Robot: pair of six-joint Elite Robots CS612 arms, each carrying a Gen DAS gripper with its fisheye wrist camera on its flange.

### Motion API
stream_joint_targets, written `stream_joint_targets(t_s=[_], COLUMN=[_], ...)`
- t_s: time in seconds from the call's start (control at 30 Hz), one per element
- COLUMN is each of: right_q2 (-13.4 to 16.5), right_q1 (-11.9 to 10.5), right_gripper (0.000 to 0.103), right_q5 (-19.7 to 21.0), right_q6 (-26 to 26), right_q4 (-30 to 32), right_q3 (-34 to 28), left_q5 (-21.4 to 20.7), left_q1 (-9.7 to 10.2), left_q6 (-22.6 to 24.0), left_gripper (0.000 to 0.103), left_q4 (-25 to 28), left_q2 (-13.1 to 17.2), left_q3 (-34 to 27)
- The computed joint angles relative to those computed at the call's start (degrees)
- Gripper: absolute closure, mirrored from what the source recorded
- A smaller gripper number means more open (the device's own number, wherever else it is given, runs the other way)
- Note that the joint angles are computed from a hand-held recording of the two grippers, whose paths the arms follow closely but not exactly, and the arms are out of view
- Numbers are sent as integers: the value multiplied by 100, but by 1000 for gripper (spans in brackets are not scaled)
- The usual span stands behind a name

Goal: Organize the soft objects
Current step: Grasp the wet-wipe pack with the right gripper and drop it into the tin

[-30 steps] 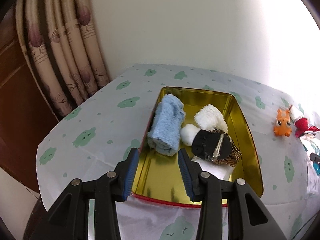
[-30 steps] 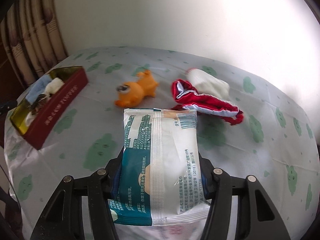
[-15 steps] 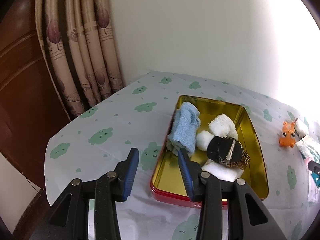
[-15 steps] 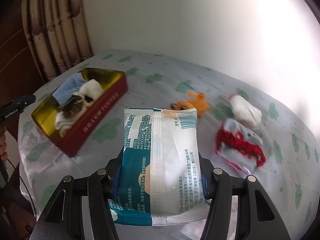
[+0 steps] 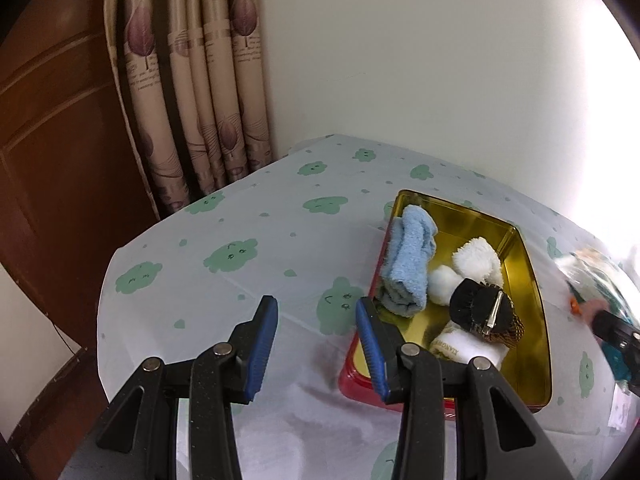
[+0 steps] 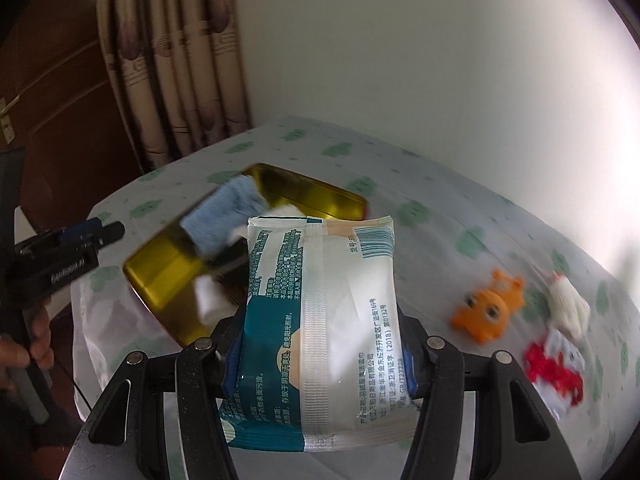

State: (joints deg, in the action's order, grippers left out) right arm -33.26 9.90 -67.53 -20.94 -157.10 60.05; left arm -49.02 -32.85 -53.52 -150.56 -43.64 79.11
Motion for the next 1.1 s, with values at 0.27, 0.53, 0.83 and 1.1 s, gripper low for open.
stream_joint_targets(t_s=[0.27,0.53,0.83,1.1], right_q2=[412,773,1035,1166], right_q1=[260,430,535,558], right_gripper=[48,48,48,46], right_q5=[5,-312,-624,-722], right_q6=[-215,-403,-541,-530], right_q4=[556,937,1170,1348], right_q3=[-847,-1513,-1952,-2151], left_q5=[-19,-13,-30,-39], left_q1=[6,2,2,0], left_q6=[-150,-232,-308,-337], left_gripper=[62,62,62,62], left_q4=[13,-64,-76,-60], left_q2=[-83,-146,-175,-175], left_q3=[129,228,276,273])
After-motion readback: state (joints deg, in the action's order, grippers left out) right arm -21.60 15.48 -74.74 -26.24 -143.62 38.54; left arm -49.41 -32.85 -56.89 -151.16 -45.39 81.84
